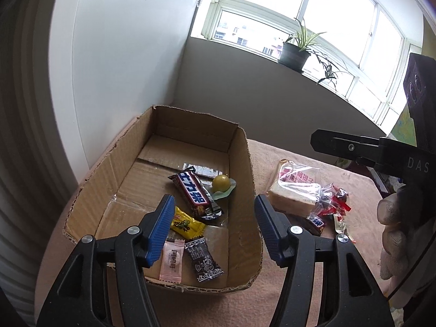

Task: Organize snacks
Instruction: 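Carry both snacks into the cardboard box and open both tools, then move both open tools back over the remaining snacks on the table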

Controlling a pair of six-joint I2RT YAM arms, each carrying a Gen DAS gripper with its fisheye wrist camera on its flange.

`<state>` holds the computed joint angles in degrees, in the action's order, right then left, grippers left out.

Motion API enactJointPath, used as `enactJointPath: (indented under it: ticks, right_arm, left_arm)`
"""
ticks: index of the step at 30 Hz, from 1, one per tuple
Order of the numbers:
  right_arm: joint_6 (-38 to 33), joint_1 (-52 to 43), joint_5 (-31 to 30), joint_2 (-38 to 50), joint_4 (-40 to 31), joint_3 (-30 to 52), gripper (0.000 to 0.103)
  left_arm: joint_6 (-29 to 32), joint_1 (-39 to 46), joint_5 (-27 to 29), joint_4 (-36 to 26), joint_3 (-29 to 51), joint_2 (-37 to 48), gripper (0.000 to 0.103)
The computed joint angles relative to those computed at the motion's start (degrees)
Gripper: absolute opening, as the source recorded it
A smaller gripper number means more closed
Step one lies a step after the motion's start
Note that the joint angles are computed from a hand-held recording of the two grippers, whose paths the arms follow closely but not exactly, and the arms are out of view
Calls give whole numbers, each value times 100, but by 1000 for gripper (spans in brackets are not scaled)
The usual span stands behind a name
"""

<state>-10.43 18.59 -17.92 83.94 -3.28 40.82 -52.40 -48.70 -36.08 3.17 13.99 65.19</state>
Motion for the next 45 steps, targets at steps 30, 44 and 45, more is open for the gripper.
enactJointPath:
  ticks: [30, 44, 45]
  right_arm:
    - [-1905, -3932, -1361, 1589, -1074, 464, 87]
    - [-2321, -3998, -1667, 1537, -1444, 289, 85]
    - [-2370, -3996, -1685, 1492, -1466, 256, 83]
  left_arm:
    - [323, -745, 448, 406, 1943, 2738, 60]
    - [494, -691, 1031, 408, 2622, 3608, 60]
    - [502, -691, 1063, 395, 2671, 3648, 60]
